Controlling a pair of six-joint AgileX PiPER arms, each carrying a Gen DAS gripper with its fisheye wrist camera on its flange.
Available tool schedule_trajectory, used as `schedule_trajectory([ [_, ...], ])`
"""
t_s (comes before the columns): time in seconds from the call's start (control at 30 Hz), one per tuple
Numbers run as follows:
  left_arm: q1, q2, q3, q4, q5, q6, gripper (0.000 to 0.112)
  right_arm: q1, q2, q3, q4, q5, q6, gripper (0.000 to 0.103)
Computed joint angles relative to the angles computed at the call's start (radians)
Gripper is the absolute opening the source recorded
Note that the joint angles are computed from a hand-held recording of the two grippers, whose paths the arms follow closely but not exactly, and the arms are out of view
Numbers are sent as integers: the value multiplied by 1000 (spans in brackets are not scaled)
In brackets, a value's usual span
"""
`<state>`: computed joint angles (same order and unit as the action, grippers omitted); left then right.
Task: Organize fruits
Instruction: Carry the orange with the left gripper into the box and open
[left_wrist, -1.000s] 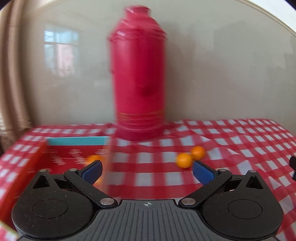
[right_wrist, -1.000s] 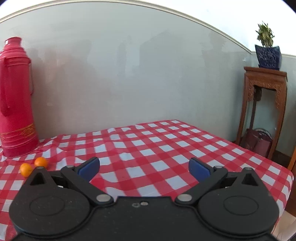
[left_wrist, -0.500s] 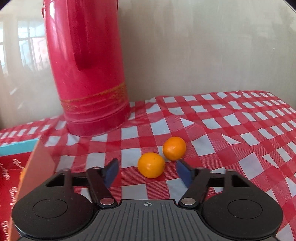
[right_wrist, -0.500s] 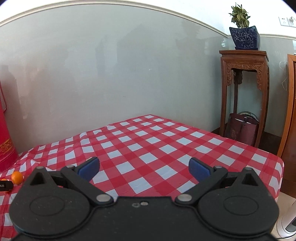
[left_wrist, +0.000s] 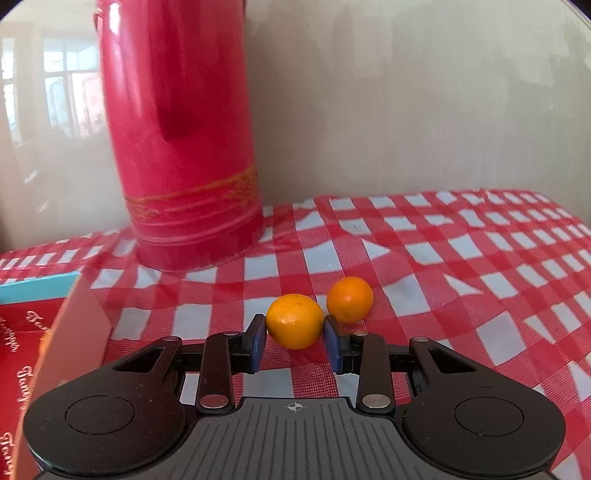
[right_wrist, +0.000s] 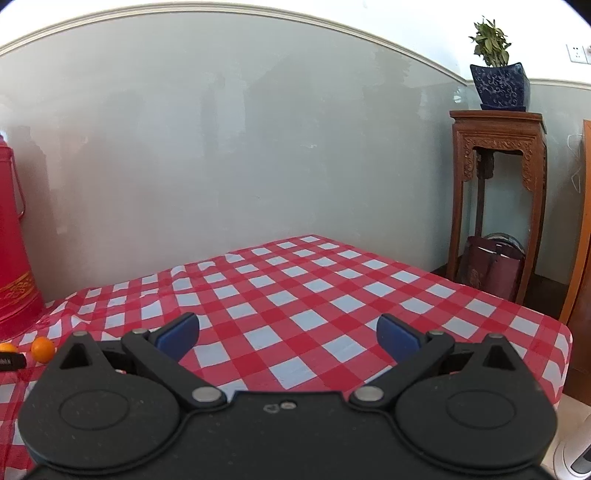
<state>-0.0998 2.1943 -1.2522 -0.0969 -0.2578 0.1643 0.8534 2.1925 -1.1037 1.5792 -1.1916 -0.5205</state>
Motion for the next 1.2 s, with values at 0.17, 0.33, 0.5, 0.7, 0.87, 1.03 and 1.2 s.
schedule_trajectory([
  [0.17,24,-93,114,-12,-78,9,34,16,5,-18,-15,-1,-14,97],
  [0.33,89,-190,246,-20,-169,27,34,39,23,-53,-27,-6,-49,97],
  [0.5,197,-240,311,-33,-192,40,34,62,48,-99,-42,2,-97,97],
  [0.7,317,-220,293,-61,-137,45,34,86,79,-154,-58,14,-158,97],
  [0.87,383,-195,287,-13,-120,-2,34,99,104,-197,-64,25,-199,97],
  [1.03,408,-169,270,-5,-89,-21,34,114,128,-233,-69,28,-239,97],
  [1.2,426,-181,280,58,-65,-96,35,133,150,-270,-69,28,-283,97],
])
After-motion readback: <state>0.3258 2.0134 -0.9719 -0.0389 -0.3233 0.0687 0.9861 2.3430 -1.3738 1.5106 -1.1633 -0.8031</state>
